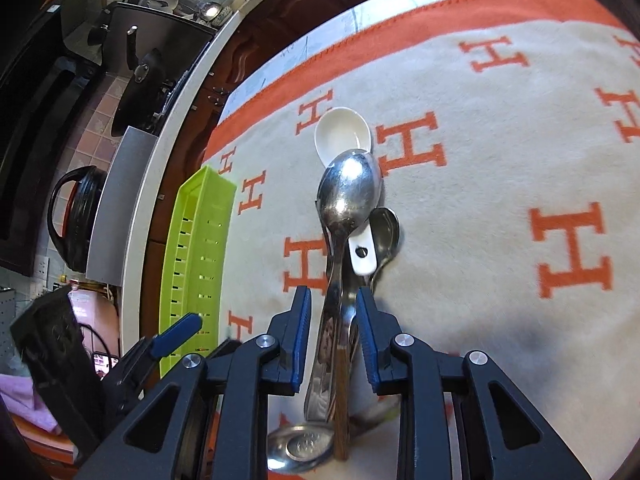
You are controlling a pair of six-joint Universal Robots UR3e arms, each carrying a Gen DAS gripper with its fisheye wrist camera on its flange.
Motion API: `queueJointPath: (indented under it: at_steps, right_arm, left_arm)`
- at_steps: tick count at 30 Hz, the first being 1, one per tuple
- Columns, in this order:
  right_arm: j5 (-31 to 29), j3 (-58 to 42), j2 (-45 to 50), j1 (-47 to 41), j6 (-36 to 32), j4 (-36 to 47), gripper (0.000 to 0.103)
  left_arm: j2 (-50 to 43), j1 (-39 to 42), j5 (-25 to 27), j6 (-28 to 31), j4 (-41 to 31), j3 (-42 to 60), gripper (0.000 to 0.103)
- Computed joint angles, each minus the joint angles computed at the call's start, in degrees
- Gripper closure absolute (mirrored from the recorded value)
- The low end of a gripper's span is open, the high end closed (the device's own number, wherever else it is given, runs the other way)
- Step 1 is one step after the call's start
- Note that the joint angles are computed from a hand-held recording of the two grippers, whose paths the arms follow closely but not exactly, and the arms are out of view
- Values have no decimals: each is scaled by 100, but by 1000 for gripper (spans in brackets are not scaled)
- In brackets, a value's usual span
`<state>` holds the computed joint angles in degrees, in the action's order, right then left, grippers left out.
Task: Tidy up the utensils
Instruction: 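Close the right tool on the fork and spoon handles and lift them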
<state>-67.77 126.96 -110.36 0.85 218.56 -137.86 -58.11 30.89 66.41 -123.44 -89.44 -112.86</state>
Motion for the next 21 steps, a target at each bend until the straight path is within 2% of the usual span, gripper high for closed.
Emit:
queueJointPath:
  at_steps: [5,9,12,16,21]
  right_arm:
    - [-156,-140,615,160,48,-471,87]
    - [-305,-320,1026,315,71,-682,88]
    - [-405,-374,1226,421,152,-932,94]
    - [-1049,-825,1528,853,237,-837,94]
    - [-1293,-1108,1602,1065,155,-699,100]
  left_arm:
    - [-121,49,-16,-12,15,24,19]
    - [-213,97,-33,23,-4,45,19]
    - [-233,167,-61,93,-67,68,19]
    - [-269,227,-72,144,-86,84,19]
    - [-339,300,-82,189,-141,115,19]
